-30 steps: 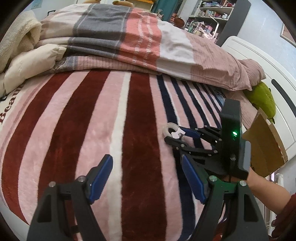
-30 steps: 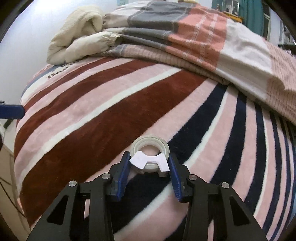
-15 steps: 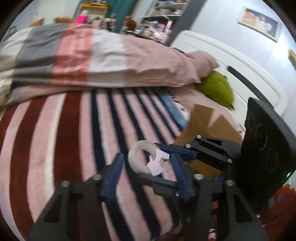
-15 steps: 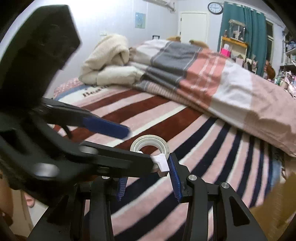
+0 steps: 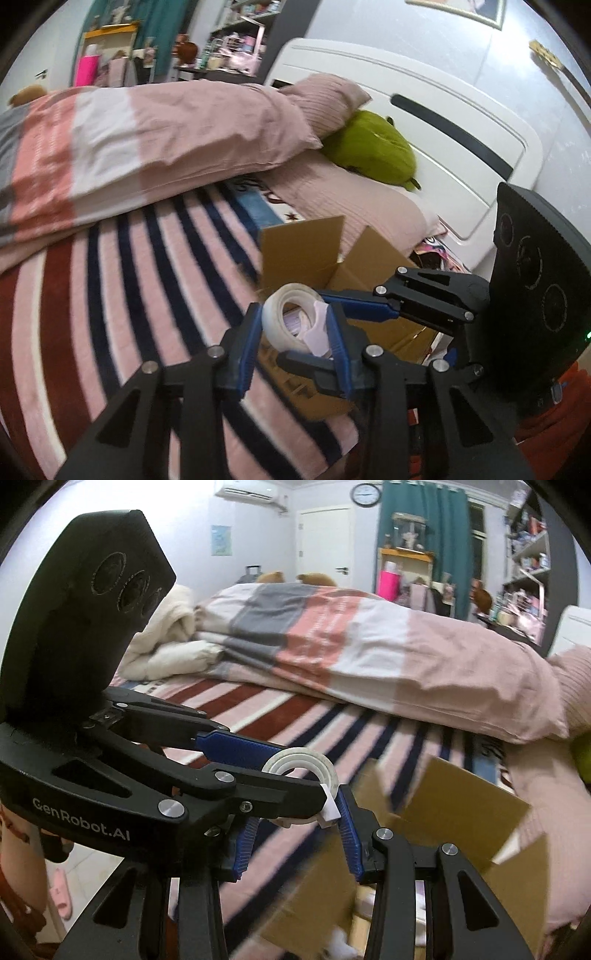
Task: Organize rigid objects
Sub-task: 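Lift the tape roll into the cardboard box and release it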
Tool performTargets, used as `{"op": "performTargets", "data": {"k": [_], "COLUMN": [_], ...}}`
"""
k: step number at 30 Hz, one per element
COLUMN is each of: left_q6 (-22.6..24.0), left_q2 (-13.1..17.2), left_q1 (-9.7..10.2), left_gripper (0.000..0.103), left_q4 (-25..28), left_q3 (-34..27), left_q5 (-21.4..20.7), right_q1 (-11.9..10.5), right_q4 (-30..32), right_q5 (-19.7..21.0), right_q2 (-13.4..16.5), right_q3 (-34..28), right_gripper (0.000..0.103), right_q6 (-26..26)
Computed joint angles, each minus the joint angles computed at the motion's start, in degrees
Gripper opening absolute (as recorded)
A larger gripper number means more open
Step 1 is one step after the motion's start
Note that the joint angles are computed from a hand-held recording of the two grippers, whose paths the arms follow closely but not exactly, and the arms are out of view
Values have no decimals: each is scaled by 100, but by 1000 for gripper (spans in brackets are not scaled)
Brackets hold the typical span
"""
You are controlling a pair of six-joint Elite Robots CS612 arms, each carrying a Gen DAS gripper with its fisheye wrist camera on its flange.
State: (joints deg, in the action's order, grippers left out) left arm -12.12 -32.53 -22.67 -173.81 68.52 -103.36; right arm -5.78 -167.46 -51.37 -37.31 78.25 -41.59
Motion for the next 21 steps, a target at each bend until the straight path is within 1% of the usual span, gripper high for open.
{"op": "performTargets", "data": {"k": [6, 10, 11, 12, 13, 14, 15, 16, 17, 18, 20, 21], "left_q6": [254, 269, 272, 277, 275, 266, 252, 236, 221, 209, 199, 168], "left_q2": [289, 444, 469, 489, 488, 488, 477, 459, 441, 413, 346, 298], "left_q1": [-123, -156, -166, -175, -184, -192, -200, -208, -212, -219, -231, -237], "left_gripper": [32, 33, 38, 46, 50, 59, 65, 68, 72, 76, 78, 82], "left_q4": [712, 1098, 1169, 1216, 1213, 1196, 1159, 1123, 1101, 1064, 956, 850], "left_q3": [-683, -1029, -1086, -1129, -1122, -1118, -1094, -1054, -1024, -976, -853, -757], "left_q5": [-100, -183, -171, -140, -74, -20, 40, 98, 154, 237, 408, 500], "right_q1": [-155, -249, -259, -274, -284, -288, -285, -291, -291, -295, -299, -296], "right_q4": [53, 389, 434, 454, 466, 484, 518, 622, 676, 695, 657, 657], "right_q5": [-385, -505, -519, -541, -615, -674, -722, -731, -730, -713, -713, -717], "right_q2": [41, 102, 121, 125, 133, 132, 132, 130, 123, 117, 108, 105], "right_q3": [-135, -311, -346, -354, -369, -369, -373, -389, -385, -373, -350, -345], "right_gripper": [36, 36, 36, 36, 36, 37, 41, 44, 49, 52, 53, 53], "right_q6": [167, 298, 312, 326, 384, 420, 445, 427, 409, 386, 357, 346]}}
